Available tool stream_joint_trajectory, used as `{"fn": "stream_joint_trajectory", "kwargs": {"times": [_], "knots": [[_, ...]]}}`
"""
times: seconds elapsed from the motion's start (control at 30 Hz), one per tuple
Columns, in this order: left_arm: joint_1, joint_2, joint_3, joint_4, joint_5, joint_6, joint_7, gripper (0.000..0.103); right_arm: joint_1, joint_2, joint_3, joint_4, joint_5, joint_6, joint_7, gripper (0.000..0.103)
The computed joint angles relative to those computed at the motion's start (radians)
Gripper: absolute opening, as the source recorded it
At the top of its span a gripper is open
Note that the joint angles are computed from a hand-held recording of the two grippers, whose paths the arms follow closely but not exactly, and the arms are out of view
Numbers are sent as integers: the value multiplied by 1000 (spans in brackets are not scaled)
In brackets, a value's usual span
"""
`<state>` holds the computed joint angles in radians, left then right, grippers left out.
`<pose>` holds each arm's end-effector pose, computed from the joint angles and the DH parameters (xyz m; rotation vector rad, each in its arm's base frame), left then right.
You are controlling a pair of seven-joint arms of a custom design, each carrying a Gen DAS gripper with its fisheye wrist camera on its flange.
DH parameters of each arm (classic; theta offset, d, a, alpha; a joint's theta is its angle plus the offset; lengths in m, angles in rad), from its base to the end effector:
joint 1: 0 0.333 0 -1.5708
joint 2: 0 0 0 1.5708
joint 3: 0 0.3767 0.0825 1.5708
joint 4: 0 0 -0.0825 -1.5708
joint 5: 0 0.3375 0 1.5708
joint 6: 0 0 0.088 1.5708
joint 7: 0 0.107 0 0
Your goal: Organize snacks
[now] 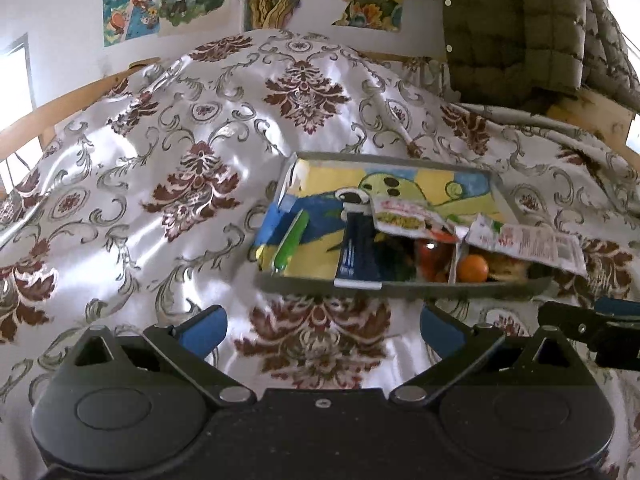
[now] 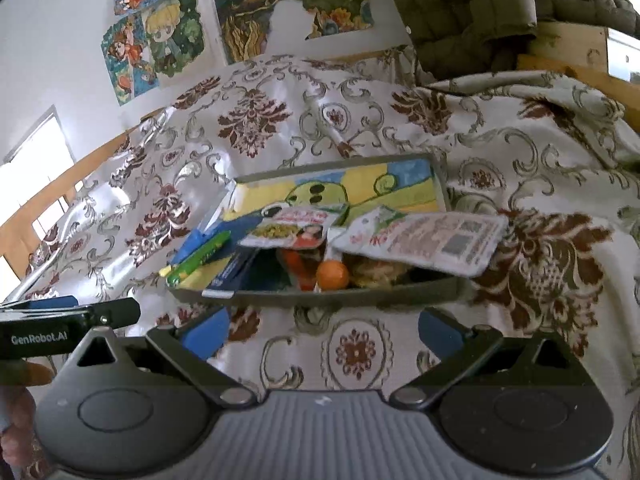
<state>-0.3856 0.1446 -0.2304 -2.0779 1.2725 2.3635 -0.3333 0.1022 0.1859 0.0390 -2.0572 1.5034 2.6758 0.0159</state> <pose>0.4683 -0.3098 0.4698 -1.9289 1.2918 -0.6588 0.5719 0.0492 0.4596 -1.8436 1.2031 -0.2991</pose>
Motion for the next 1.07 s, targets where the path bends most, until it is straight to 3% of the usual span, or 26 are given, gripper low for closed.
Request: {"fn": "stream_joint_trajectory", "kwargs": {"times": [0.6,1.07], "knots": [[-4,12,0,-48,-64,2,-14,102,5,5,2,-28,-120,22,105,103],[-5,26,6,-49,-58,24,-7,102,2,11,15,-30,-146,30,111,103]]}}
